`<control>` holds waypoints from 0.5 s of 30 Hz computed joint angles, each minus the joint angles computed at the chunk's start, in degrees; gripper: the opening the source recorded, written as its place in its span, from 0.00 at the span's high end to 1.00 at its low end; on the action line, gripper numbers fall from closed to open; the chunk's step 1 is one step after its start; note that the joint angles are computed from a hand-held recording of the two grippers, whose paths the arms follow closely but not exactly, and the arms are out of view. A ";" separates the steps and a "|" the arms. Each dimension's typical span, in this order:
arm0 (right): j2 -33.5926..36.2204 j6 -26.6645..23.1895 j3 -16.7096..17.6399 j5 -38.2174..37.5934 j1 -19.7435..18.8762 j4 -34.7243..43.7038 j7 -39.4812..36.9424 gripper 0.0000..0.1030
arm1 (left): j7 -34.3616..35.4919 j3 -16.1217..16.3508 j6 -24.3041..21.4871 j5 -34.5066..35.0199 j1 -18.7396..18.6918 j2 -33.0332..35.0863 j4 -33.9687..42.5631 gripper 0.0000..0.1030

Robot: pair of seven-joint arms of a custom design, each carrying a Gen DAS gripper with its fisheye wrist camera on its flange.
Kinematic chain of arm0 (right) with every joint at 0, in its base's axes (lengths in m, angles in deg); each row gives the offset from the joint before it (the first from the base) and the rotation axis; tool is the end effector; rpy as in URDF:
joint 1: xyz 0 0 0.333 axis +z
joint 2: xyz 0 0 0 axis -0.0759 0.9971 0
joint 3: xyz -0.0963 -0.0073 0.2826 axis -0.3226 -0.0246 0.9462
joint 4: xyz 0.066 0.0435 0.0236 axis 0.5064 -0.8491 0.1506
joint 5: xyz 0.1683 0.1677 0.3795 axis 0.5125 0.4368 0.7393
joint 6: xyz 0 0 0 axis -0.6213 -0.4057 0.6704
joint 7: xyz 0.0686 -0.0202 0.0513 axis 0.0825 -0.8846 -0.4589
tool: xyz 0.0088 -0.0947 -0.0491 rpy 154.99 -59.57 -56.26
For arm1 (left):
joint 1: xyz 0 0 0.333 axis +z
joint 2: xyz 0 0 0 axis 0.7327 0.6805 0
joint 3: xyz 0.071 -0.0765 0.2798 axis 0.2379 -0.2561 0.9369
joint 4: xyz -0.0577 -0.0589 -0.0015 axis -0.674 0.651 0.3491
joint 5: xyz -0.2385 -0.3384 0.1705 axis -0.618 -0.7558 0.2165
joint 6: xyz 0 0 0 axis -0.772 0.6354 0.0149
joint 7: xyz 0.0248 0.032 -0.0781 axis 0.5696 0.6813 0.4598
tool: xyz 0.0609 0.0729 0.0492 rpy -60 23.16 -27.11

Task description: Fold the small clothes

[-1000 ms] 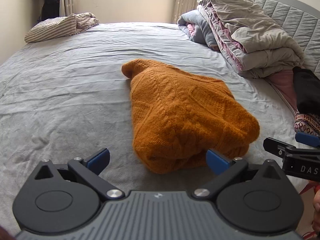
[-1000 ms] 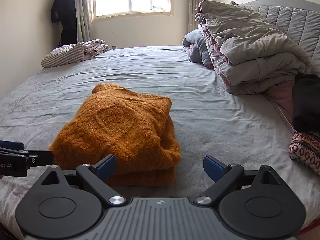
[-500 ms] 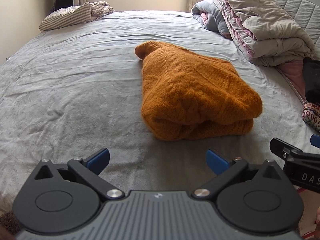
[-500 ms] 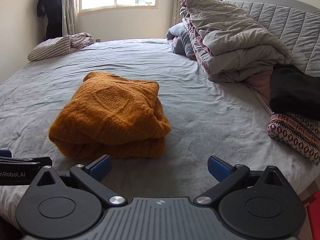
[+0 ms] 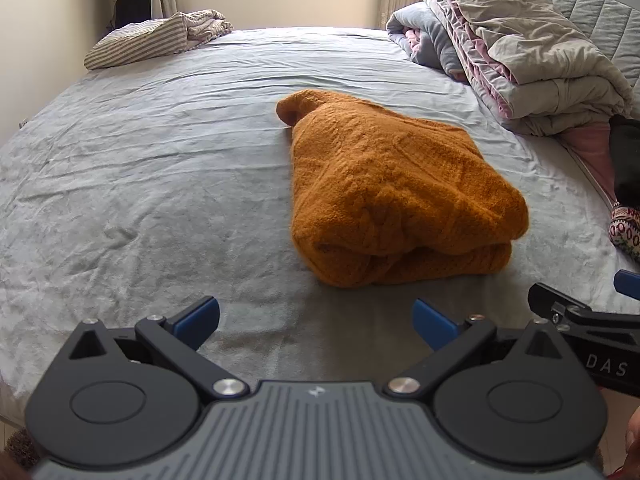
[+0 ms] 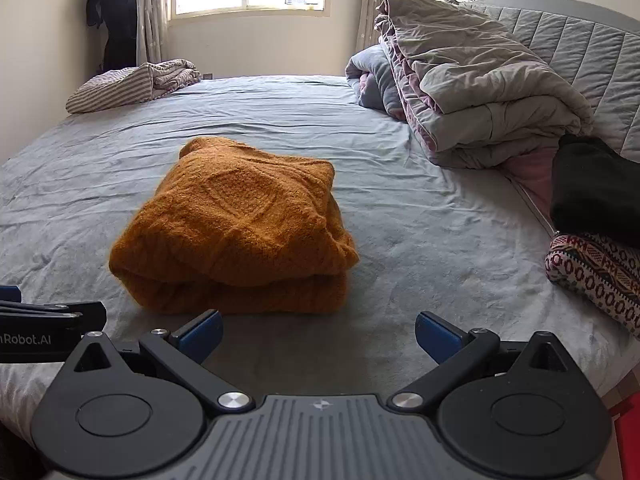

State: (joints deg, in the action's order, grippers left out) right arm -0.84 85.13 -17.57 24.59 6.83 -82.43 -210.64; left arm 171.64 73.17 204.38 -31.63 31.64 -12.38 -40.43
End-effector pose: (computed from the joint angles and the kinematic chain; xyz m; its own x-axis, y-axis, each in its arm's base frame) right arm 0.4799 0.1678 0.4030 -0.6104 -0.7899 0.0593 -0.5408 0.3608 -0.7599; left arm 0.5912 -0.3151 0.4159 -0.5830 -0.8124 0.0075 -0.6137 0.4344 -0.6593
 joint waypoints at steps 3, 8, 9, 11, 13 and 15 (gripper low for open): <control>0.22 0.37 -0.09 -0.12 -0.03 0.13 -0.02 0.00 | 0.03 0.07 -0.02 0.16 -0.01 0.15 0.12 0.01; 0.47 0.94 -0.23 -0.19 -0.09 0.12 -0.17 0.00 | -0.05 0.12 -0.02 0.35 -0.04 0.25 0.16 0.01; 0.48 1.05 -0.27 -0.13 -0.09 0.10 -0.19 0.00 | 0.32 0.00 -0.17 -0.04 0.09 0.25 0.21 0.01; 0.46 1.42 -0.42 -0.13 -0.19 0.00 -0.36 0.00 | 0.47 0.00 -0.24 -0.14 0.13 0.26 0.21 0.01; 0.66 1.45 -0.37 -0.10 -0.21 0.17 -0.55 0.00 | 0.82 -0.06 -0.15 -0.40 0.20 0.33 0.22 0.01; 0.79 1.48 -0.32 -0.26 -0.23 0.30 -0.55 0.00 | 0.74 0.02 -0.13 -0.27 0.13 0.41 0.28 0.01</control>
State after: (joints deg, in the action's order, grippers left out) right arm -0.05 86.61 -17.89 24.33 6.60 -82.13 -211.20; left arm 172.38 73.19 204.25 -31.90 31.77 -11.96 -40.15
